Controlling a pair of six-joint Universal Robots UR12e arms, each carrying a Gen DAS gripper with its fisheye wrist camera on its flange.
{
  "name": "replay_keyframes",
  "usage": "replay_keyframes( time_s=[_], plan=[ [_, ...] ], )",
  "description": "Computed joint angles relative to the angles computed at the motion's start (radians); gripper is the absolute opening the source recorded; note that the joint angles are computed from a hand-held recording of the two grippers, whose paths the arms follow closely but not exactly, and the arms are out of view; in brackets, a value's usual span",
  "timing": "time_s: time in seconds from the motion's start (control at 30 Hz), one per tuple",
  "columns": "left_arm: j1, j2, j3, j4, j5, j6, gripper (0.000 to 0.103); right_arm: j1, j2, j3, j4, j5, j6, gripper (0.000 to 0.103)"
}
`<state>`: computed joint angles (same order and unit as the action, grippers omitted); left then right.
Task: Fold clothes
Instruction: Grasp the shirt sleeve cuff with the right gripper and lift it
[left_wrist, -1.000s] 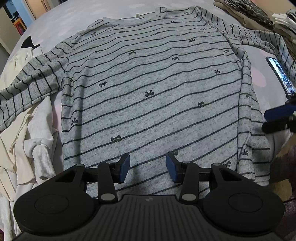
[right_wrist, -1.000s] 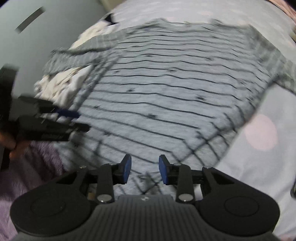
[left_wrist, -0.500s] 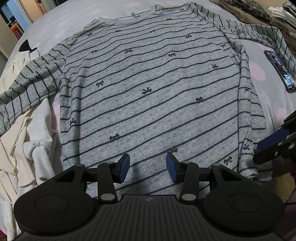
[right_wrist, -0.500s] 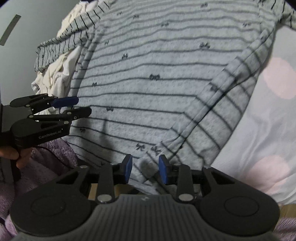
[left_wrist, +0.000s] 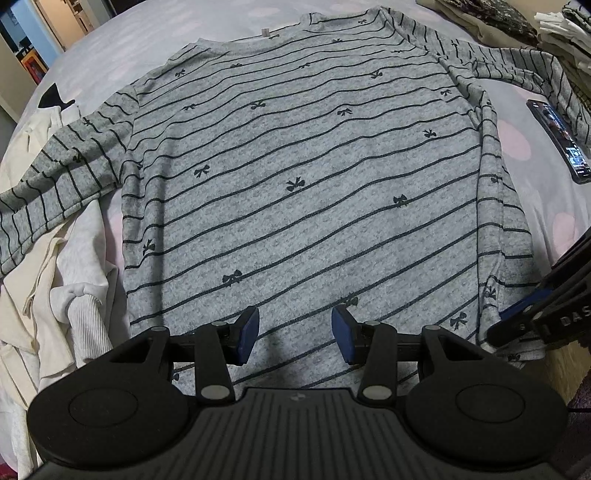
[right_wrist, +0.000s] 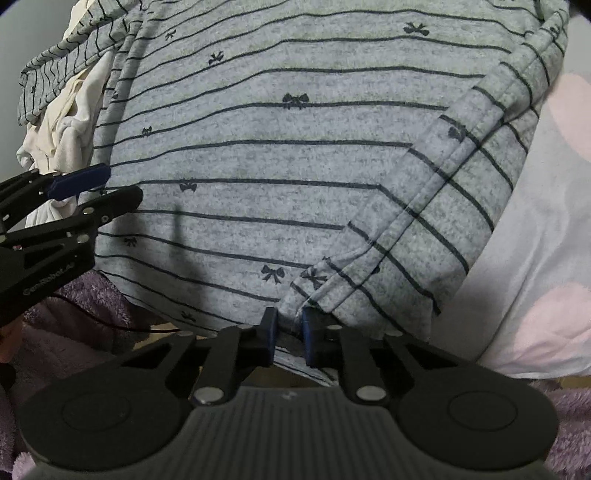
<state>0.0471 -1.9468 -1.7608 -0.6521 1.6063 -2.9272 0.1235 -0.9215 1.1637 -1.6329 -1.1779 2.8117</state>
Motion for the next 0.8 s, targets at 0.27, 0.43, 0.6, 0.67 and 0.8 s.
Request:
replay_keyframes(
  time_s=[0.27, 0.43, 0.6, 0.67, 0.8],
  plan=[
    [-0.002, 0.008, -0.001, 0.010, -0.038, 0.019, 0.041, -0.040, -0.090, 0.066, -0.043, -0.045, -0.014, 0.012],
    [-0.010, 0.006, 0.006, 0.011, -0.060, 0.048, 0.041, -0.068, -0.154, 0.109, -0.084, -0.152, -0.029, 0.010],
    [-0.019, 0.000, 0.014, 0.022, -0.068, 0.068, 0.041, -0.082, -0.165, 0.127, -0.075, -0.337, -0.007, 0.009],
    [-0.021, -0.001, 0.015, 0.029, -0.064, 0.070, 0.041, -0.088, -0.142, 0.122, -0.057, -0.379, 0.015, 0.009],
    [-0.020, 0.000, 0.013, 0.032, -0.054, 0.056, 0.041, -0.106, -0.087, 0.087, 0.009, -0.373, 0.053, 0.009]
  ],
)
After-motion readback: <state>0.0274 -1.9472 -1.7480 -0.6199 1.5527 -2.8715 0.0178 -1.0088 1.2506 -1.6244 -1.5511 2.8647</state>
